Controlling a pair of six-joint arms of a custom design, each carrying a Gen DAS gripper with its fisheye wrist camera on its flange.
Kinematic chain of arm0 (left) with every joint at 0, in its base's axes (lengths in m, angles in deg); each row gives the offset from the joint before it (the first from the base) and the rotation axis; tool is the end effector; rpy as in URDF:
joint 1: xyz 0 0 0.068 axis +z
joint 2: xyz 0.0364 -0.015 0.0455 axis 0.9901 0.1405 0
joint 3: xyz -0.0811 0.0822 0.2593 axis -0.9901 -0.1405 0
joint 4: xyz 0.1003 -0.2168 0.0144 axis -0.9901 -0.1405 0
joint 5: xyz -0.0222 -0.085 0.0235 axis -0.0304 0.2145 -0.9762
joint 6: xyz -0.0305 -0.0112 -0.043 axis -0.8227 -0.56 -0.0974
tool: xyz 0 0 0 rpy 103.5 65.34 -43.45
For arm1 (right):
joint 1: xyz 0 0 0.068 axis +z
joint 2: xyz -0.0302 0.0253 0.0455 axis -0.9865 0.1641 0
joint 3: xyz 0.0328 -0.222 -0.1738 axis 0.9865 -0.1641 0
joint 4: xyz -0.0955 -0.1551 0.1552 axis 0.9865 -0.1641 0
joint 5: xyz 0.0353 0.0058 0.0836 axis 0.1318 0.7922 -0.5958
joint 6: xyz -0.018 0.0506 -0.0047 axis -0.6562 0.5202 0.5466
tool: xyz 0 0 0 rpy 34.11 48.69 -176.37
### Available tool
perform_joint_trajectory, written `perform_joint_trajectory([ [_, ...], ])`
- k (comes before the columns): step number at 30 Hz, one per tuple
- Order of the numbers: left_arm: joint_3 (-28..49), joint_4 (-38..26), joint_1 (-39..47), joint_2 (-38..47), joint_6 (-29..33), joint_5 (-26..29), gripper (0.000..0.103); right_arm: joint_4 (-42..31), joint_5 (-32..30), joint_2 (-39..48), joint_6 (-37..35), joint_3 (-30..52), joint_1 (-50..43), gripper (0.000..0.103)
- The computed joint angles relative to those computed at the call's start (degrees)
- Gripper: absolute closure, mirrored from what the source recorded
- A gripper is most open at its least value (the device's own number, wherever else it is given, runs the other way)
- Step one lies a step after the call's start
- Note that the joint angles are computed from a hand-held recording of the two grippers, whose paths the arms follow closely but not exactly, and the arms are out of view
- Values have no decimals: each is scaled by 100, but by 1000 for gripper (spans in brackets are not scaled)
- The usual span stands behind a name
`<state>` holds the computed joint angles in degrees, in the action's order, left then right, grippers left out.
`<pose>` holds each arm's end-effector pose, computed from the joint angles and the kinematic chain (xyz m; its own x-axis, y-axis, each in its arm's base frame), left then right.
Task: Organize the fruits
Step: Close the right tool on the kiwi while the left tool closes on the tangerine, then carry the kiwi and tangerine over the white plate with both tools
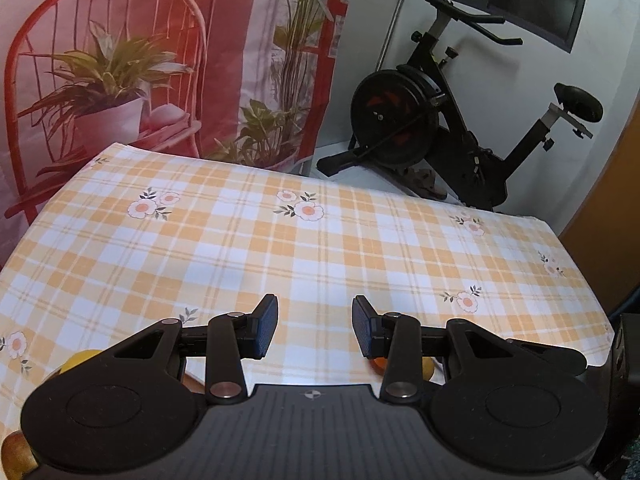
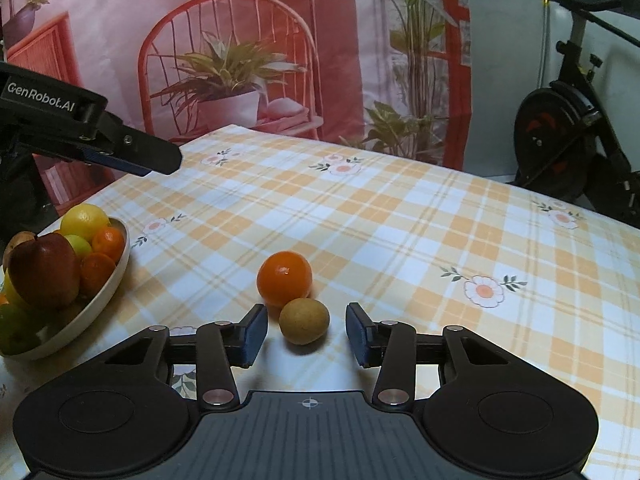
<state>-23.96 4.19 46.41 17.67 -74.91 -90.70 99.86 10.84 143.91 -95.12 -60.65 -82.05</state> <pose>0.2202 -0.1369 0.1667 -0.6549 -0.2283 -0.7204 -0.1861 0.9726 -0.1391 0.2439 0.0147 0.0884 -0.5678 -0.3163 -0.7600 -0.6384 0.7521 0.1638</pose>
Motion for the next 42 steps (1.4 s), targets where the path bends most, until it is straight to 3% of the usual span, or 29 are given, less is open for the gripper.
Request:
perform_joint_trajectory([
  [7, 143, 22, 84, 269, 57, 153, 60, 43, -143, 262, -29, 114, -24, 76],
  [23, 721, 489, -71, 1430, 316, 622, 60, 485, -788, 198, -139, -247, -1240, 77],
  [35, 860, 768, -198, 1884, 400, 521, 59, 1456, -1156, 585, 196, -495, -1774, 77],
  [42, 972, 781, -235, 2093, 439, 429, 55, 1438, -1290, 628, 212, -469, -1834, 77],
])
